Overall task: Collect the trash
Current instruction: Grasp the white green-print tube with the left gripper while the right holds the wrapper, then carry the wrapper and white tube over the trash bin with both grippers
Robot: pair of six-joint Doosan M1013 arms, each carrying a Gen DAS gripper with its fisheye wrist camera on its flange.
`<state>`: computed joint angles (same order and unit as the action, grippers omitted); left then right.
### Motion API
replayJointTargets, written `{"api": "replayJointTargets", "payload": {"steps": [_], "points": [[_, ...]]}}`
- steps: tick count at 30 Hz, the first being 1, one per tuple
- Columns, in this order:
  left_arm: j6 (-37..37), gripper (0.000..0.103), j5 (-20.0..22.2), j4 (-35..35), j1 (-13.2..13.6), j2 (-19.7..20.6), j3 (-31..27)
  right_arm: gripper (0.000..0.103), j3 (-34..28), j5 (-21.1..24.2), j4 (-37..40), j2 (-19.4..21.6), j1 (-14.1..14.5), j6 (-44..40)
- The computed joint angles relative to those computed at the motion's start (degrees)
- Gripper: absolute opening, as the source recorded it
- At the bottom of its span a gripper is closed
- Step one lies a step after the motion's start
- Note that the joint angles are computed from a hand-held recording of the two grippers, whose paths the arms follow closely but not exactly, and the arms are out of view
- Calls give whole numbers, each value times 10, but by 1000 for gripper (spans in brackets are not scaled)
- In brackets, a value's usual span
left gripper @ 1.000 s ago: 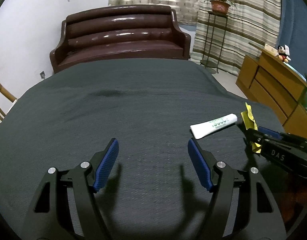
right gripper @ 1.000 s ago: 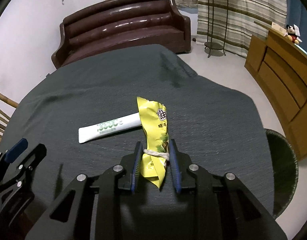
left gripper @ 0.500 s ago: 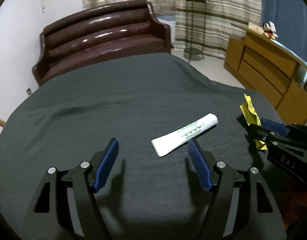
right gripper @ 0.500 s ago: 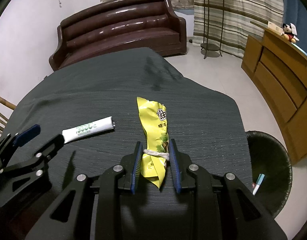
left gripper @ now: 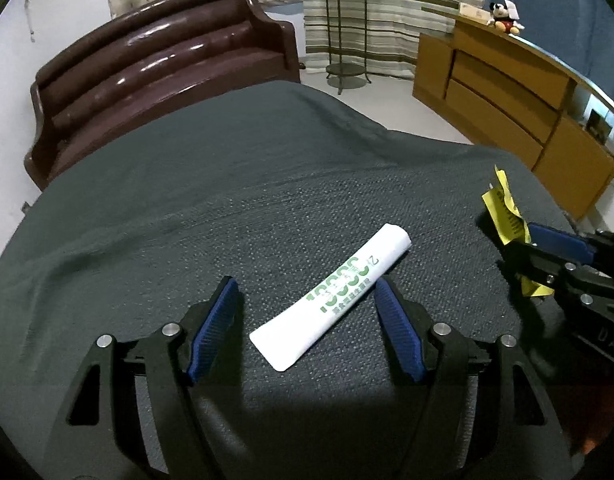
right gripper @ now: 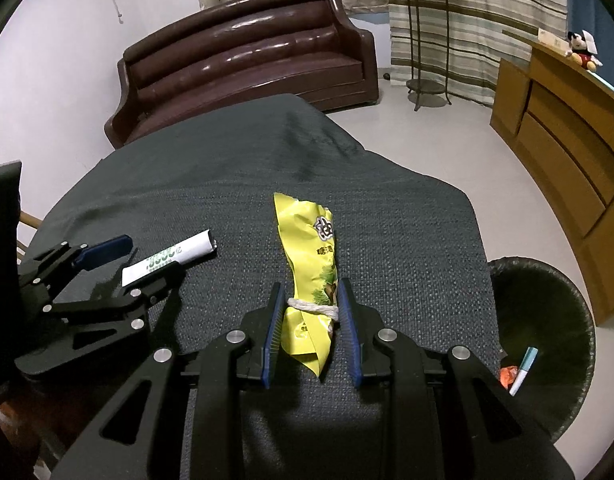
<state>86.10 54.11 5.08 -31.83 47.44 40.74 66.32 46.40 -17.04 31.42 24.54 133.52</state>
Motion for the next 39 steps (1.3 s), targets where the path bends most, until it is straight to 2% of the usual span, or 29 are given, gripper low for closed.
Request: {"api": "replayJointTargets", "payload": {"steps": [3, 5, 11, 18, 26, 39], "points": [[23, 44, -1, -42, 4, -1, 1, 28, 2, -3, 3, -1, -1, -2], [34, 37, -6, -48, 4, -3, 5, 28, 2, -4, 4, -1, -1, -3], [36, 25, -19, -46, -1, -10, 18, 28, 1, -3, 5, -1, -1, -4], [11, 16, -35, -51, -3, -30, 53, 28, 3, -6, 5, 0, 2, -4], [-36, 15, -46, -33, -9, -48, 81, 28, 15, -13, 0, -7, 7, 3], [-91, 15, -88, 0, -21, -88, 144, 28, 51, -32, -13, -30, 16, 22]]}}
